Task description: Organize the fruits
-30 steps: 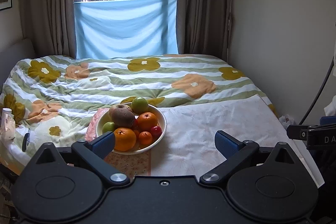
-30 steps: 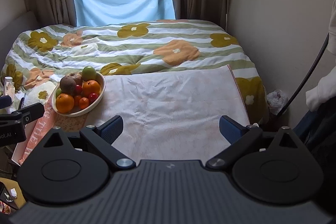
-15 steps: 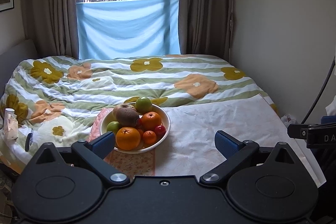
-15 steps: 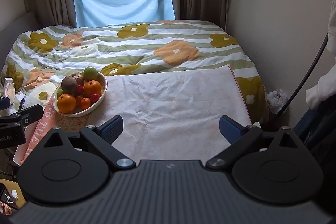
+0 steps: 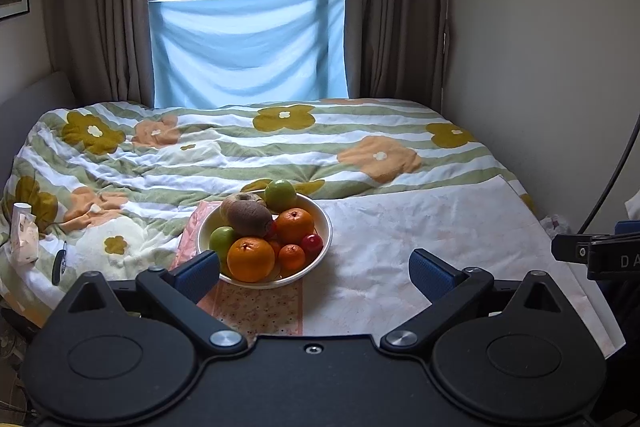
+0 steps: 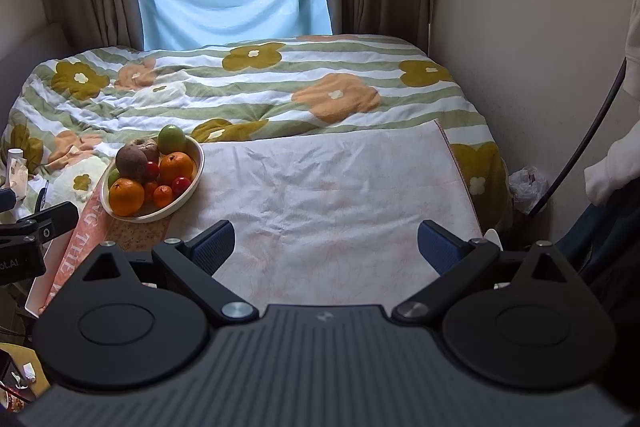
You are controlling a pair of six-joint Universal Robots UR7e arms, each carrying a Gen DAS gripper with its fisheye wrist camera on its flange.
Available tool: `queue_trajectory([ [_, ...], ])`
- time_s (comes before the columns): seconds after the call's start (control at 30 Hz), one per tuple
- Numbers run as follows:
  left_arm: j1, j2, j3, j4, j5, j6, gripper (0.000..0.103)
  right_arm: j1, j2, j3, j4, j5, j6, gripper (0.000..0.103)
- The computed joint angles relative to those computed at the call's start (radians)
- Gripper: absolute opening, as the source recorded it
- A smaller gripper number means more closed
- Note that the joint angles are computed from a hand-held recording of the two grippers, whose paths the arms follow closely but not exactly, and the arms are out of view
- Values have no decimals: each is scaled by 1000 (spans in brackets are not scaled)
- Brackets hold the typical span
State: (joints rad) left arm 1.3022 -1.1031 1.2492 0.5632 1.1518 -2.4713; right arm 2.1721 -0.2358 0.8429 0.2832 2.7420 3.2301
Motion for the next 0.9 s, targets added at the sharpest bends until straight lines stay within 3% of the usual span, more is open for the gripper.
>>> queue_trajectory([
  [0.9,-5,7,-2,-6,-21,-4,102,-10,-4,8,-27,-9,-24,103],
])
